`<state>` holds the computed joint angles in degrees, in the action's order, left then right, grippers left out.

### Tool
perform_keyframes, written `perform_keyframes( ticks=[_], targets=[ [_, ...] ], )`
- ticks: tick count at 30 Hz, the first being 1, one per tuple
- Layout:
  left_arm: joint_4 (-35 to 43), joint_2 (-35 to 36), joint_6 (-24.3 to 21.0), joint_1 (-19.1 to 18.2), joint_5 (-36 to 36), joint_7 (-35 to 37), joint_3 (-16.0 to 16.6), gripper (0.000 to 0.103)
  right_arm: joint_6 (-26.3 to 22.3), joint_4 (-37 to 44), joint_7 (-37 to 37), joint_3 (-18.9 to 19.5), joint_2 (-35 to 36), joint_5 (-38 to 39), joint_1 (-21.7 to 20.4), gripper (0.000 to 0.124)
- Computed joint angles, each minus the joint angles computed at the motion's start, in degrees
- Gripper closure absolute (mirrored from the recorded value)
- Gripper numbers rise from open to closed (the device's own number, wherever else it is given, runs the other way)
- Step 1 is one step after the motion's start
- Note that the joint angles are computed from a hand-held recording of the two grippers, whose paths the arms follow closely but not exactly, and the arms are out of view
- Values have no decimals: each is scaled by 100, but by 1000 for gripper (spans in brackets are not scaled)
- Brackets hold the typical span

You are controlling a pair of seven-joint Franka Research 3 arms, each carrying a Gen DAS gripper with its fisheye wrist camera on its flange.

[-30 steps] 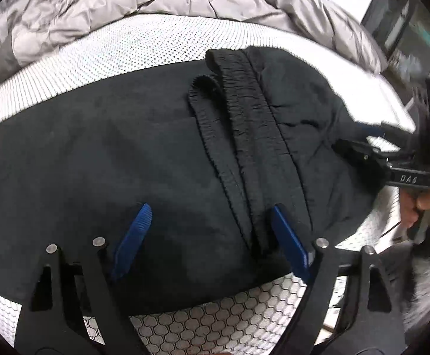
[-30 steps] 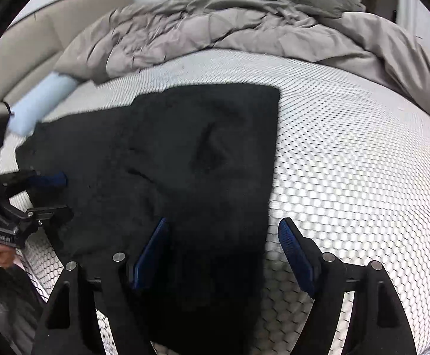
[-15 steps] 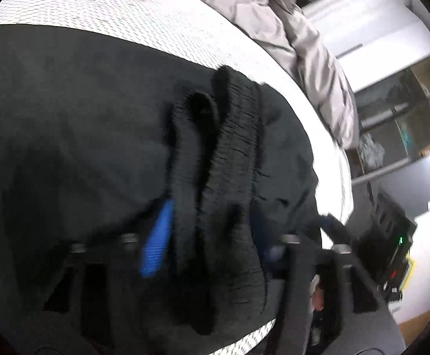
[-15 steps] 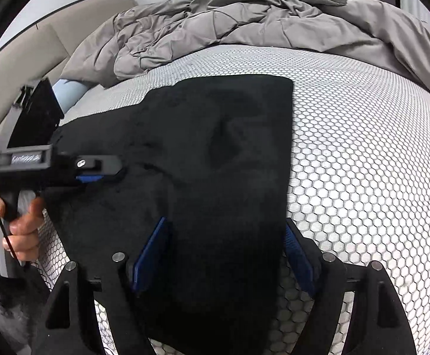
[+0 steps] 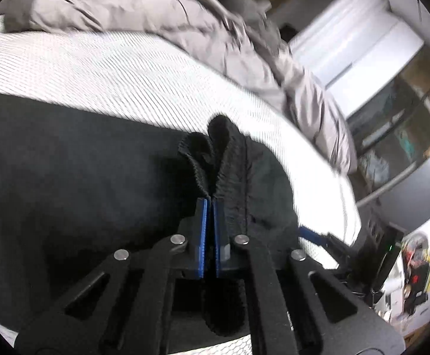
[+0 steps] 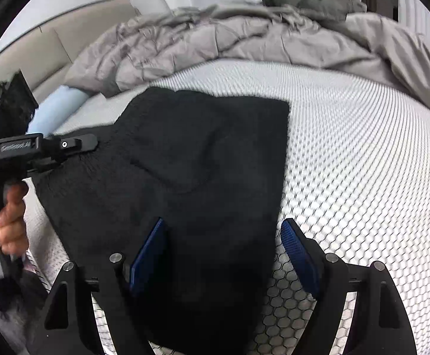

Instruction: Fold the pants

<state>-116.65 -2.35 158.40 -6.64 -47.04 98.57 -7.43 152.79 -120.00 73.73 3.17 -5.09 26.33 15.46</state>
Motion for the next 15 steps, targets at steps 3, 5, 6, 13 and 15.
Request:
perform_keyframes(
  ticks=[3,5,6,13,15],
  targets=[
    [-436,-443,175,146,-6,-113,215,102,85,-68,-132,-44,-94,301,14,42],
    [-823,-741,188,379,894,-901,272,102,29,-43,-22,-34,-64,205,-10,42],
    [-973,-835,132,577,1688,-1508,202,102,-37,-33,-20,-37,-56,184,-15,42],
    [-1211,-1048,-720,646,2977,-2135,541,99,-308,99,144,23,78,-133,-2,42],
    [-1336,-1189,-544,608,3153,-2204,530,97,-369,146,-30,0,100,141,26,42]
  ],
)
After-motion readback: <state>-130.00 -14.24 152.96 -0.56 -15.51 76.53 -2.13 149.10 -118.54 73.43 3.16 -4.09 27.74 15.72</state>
